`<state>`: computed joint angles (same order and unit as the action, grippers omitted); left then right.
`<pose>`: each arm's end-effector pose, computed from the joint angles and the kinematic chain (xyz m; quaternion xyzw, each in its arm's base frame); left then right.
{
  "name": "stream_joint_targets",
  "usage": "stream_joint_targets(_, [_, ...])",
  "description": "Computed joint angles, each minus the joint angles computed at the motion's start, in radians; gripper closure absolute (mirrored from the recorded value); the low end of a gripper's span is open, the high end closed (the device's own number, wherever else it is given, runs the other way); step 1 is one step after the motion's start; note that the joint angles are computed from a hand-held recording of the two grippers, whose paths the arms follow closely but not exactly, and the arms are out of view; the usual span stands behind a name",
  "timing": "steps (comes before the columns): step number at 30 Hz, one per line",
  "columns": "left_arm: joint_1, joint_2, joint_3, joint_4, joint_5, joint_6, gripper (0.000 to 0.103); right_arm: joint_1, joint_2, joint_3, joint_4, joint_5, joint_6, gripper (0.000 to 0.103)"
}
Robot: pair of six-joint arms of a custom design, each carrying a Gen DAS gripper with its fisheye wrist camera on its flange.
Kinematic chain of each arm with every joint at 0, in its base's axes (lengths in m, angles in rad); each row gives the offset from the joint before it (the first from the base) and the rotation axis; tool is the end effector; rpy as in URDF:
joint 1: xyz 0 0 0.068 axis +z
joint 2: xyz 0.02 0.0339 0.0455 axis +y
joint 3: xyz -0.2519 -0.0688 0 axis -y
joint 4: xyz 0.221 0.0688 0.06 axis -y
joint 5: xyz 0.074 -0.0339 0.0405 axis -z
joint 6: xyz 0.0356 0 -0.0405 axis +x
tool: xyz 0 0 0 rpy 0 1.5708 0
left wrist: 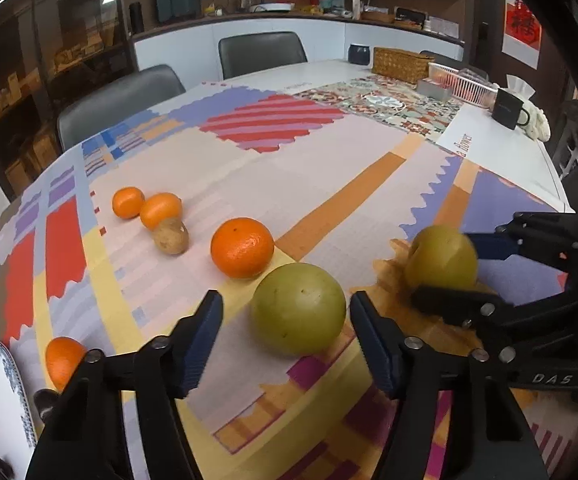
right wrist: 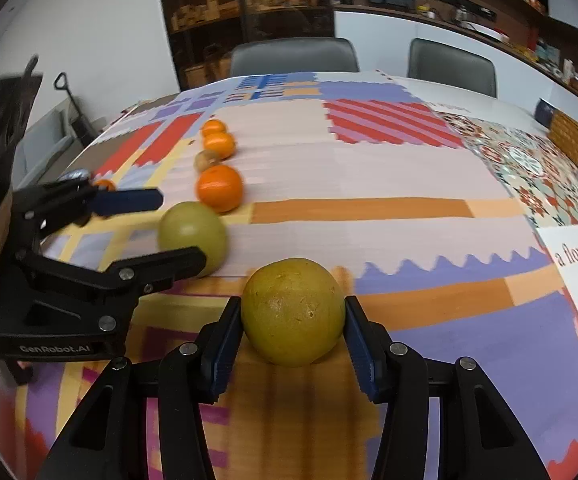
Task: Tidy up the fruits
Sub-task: 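Grasp one grapefruit with the left tool while the right tool grasps the other, then carry both grapefruits over the white plate with both tools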
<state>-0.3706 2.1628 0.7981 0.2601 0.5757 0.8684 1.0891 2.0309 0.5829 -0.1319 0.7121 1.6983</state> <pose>0.2831 -0.1308 0.0257 0.5951 0.7215 -0.2131 0.2827 0.1214 0.1820 0.0263 0.2796 0.8946 -0.0656 0.3424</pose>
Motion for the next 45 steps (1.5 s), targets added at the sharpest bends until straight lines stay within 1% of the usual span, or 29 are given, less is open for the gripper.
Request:
stream_joint_targets(1, [-0.009,0.004,0.003,0.0,-0.011,-0.01,0.046,0.001,-0.003,-0.006,-0.005,0.001,0.011,0.053])
stream_joint_targets(3, [-0.018,0.008,0.01,-0.011,-0.016,-0.024,0.053,0.001,-0.012,-0.019,-0.005,0.005,0.019,0.053])
stream_joint_targets(11, [-0.016,-0.031,-0.026,0.001,-0.038,-0.091,0.054,0.018,-0.041,-0.026,-0.019,0.027,0.029,0.053])
stream_joint_targets(17, [0.027,-0.136,-0.099,0.002,-0.03,-0.118,0.054,0.035,-0.08,-0.019,-0.051,0.052,0.025,0.053])
stream_joint_targets(28, [0.186,-0.407,-0.228,-0.039,0.052,-0.144,0.054,0.089,-0.171,0.062,-0.189,0.137,-0.006,0.053])
stream_joint_targets(33, [0.272,-0.484,-0.25,-0.067,0.084,-0.155,0.054,0.101,-0.195,0.118,-0.225,0.174,-0.061,0.053])
stream_joint_targets(38, [0.358,-0.522,-0.25,-0.086,0.093,-0.174,0.054,0.098,-0.203,0.174,-0.225,0.204,-0.154,0.053])
stream_joint_targets(45, [0.471,-0.518,-0.203,-0.13,0.128,-0.17,0.054,0.061,-0.198,0.238,-0.126,0.207,-0.355,0.053])
